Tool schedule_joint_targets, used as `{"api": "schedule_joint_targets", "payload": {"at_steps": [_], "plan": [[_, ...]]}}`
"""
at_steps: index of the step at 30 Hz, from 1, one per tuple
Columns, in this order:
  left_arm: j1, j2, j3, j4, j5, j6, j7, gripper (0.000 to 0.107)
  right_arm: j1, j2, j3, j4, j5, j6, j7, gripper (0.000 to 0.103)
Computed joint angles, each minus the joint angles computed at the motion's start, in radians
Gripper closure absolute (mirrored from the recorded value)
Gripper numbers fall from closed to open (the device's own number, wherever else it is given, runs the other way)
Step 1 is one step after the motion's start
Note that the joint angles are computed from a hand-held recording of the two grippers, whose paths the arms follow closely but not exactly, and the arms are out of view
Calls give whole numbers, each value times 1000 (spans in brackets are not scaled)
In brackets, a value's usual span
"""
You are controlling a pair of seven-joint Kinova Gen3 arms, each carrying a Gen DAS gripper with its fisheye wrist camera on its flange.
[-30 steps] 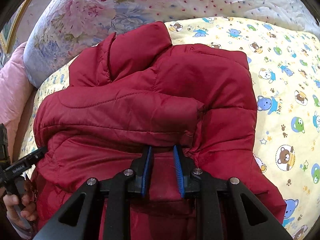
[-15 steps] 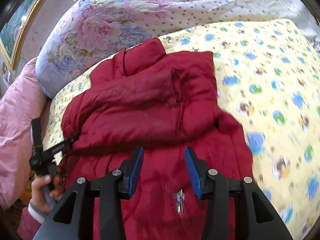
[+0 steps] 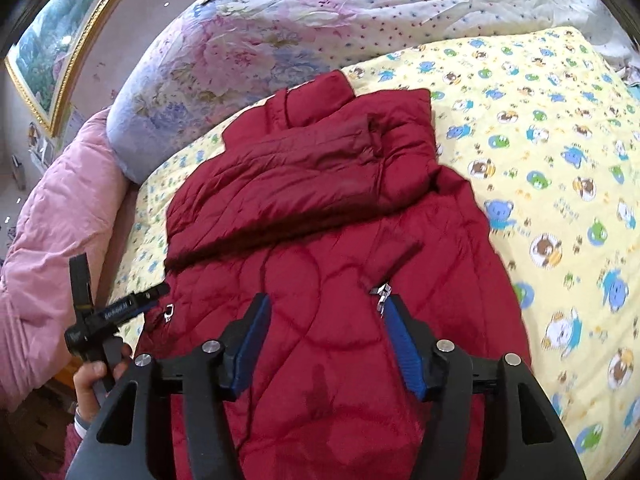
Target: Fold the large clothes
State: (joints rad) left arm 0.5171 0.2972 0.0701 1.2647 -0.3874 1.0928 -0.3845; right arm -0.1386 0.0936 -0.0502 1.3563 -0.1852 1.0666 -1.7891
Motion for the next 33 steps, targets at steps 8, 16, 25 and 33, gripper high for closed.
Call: {"api": "schedule_joint_targets", "payload": {"at_steps": [8,16,25,33], "plan": [[59,-147,56,150,-70,26,166,22,5,-57,5,74,-15,14,0,37],[87,-224,158,197,-112,131,274,22,15,-116,15,123,-14,19,-7,35],[78,-255,194,208,-89,160,305,21,52,-197,42,176,19,37,-37,27],[54,-294,218,255,-52,136,315,20,94,-268,80,246,28,86,-53,27]]}}
